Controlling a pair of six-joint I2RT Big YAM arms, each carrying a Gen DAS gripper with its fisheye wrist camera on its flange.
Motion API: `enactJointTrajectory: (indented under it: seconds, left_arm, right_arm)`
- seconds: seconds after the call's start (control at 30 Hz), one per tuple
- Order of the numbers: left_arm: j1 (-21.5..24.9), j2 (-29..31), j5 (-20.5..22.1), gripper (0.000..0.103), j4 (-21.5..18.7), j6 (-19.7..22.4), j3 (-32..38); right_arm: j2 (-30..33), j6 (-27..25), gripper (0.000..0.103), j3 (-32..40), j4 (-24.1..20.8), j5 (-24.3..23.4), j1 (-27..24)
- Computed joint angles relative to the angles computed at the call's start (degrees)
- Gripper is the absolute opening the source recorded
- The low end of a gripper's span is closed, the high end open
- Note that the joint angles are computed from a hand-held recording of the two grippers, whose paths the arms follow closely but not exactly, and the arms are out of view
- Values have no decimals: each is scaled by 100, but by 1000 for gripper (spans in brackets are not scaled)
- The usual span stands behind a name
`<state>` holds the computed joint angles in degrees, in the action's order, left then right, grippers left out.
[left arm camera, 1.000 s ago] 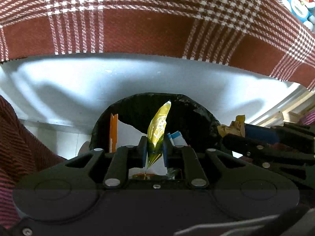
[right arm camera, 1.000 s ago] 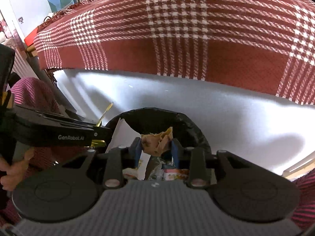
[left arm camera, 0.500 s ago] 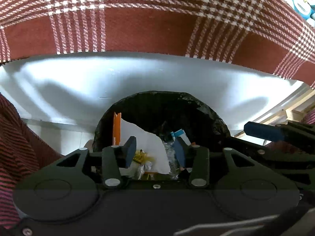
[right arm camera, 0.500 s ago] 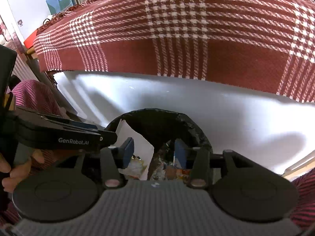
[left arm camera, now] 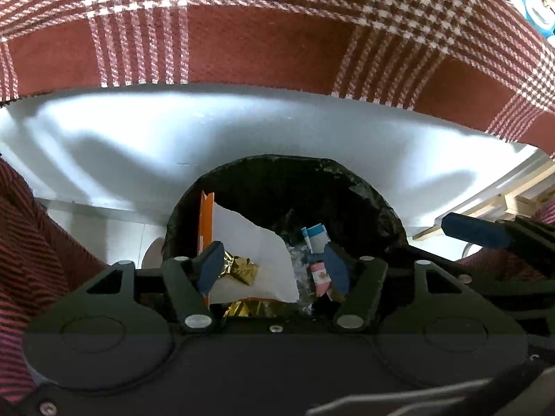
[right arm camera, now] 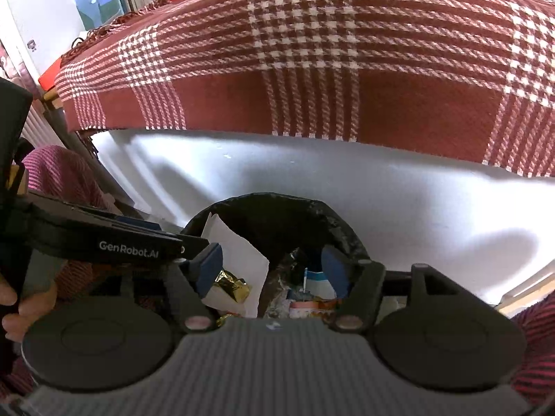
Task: Collect trash
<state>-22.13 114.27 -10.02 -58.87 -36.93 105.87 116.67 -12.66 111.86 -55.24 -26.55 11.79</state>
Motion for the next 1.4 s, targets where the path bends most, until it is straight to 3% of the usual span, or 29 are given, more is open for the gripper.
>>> enactJointTrajectory:
  seconds: [0.3, 0.5, 0.83, 1.4]
  left_arm:
    - [1, 21, -42, 65, -40, 11, 17]
    - [1, 62, -70, 76, -124, -8, 68]
    - [-7, 81, -164, 81, -198, 2, 89]
    - [-15, 88, -218, 82, -228, 8, 91]
  right_arm:
    - [-20, 61, 79, -37, 35, 46, 6]
    - [-33, 108, 80, -61, 66, 63, 9]
    - [-52, 156, 81, -98, 95, 74, 1]
    - [-62, 248, 82, -131, 149, 97, -4]
